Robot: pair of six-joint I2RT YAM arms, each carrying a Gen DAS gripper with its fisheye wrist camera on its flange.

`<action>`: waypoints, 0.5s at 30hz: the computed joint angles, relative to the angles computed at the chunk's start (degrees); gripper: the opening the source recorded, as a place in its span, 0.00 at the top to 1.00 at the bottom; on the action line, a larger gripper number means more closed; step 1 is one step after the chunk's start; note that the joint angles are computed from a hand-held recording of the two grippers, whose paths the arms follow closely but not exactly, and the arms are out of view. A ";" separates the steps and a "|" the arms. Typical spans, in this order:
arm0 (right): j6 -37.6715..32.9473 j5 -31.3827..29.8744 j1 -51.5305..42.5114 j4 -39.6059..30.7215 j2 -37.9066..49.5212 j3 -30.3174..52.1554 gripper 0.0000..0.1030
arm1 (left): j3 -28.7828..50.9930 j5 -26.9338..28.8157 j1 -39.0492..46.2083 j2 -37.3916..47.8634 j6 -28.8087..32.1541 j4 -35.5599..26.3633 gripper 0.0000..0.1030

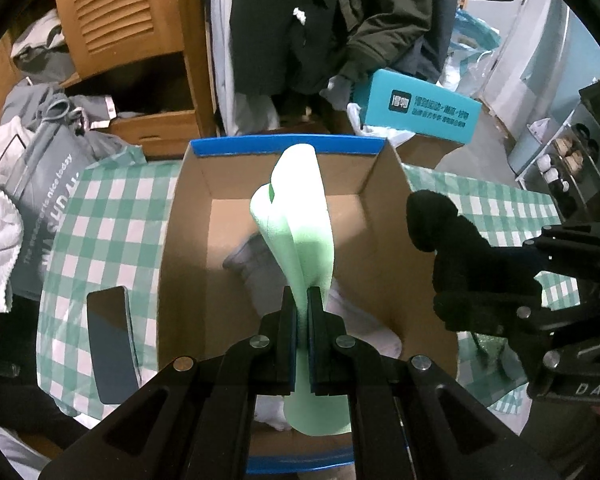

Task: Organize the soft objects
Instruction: 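Open both tools to drop the green foam and black sock into the box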

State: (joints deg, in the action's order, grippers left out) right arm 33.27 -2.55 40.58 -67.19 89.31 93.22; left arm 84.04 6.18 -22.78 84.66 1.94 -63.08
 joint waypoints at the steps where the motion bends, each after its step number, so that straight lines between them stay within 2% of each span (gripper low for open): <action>1: 0.02 -0.19 0.09 0.05 0.38 0.00 0.61 | -0.14 -0.17 0.03 0.07 -0.02 0.04 0.96; 8: -0.18 -1.66 -0.31 0.78 1.86 -0.50 0.60 | -0.54 -0.48 0.39 0.58 0.01 -0.30 0.95; 10: -0.43 -2.61 -0.69 0.94 2.21 -0.60 0.59 | -0.47 -1.18 0.28 0.98 -0.04 -0.74 0.92; 13: -0.31 -3.10 -1.45 0.98 2.24 -0.90 0.57 | -0.37 -2.08 -0.06 1.41 -0.25 -1.13 0.81; 15: -0.15 -3.30 -2.12 1.12 1.97 -1.27 0.50 | -0.68 -3.03 -0.53 1.13 -0.43 -0.63 0.68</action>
